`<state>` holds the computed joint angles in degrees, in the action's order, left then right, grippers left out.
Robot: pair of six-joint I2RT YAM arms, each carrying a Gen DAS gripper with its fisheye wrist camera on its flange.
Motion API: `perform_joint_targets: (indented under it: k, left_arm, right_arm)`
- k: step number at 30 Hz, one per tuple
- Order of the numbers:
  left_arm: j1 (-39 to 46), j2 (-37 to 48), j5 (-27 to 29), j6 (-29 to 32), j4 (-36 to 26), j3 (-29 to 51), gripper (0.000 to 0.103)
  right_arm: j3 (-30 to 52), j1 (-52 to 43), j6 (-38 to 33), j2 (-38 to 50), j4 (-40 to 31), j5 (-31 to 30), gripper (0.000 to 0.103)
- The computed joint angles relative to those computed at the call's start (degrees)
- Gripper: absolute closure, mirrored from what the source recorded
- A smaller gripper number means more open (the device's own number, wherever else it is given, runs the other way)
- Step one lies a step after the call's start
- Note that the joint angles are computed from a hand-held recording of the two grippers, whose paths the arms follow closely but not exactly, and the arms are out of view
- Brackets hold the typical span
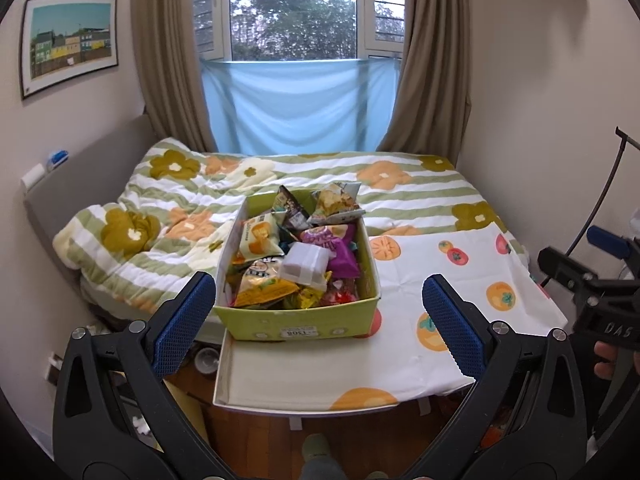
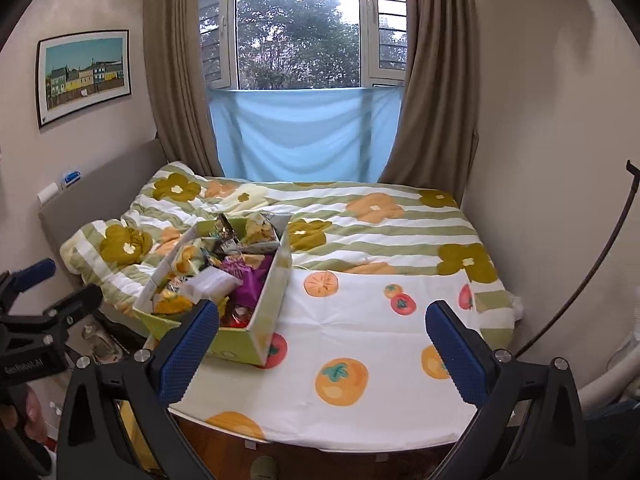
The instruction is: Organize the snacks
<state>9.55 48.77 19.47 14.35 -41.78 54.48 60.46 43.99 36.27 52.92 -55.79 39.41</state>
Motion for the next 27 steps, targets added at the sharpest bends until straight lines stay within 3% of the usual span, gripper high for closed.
perform_joint_targets:
  k: [14,27]
  left_arm:
    - [-3.9,-3.5,-2.8,-2.2,0.2,-1.1,0.000]
    - [-6.7,-5.0,-4.7,-3.9,0.7,-1.6,0.000]
  right_arm:
    - [-1.5,3.5,5.9,-3.6,-4.8,3.9,0.000]
    - [-1.3,4.8,7.0,-4.6,-6.8,5.4,0.000]
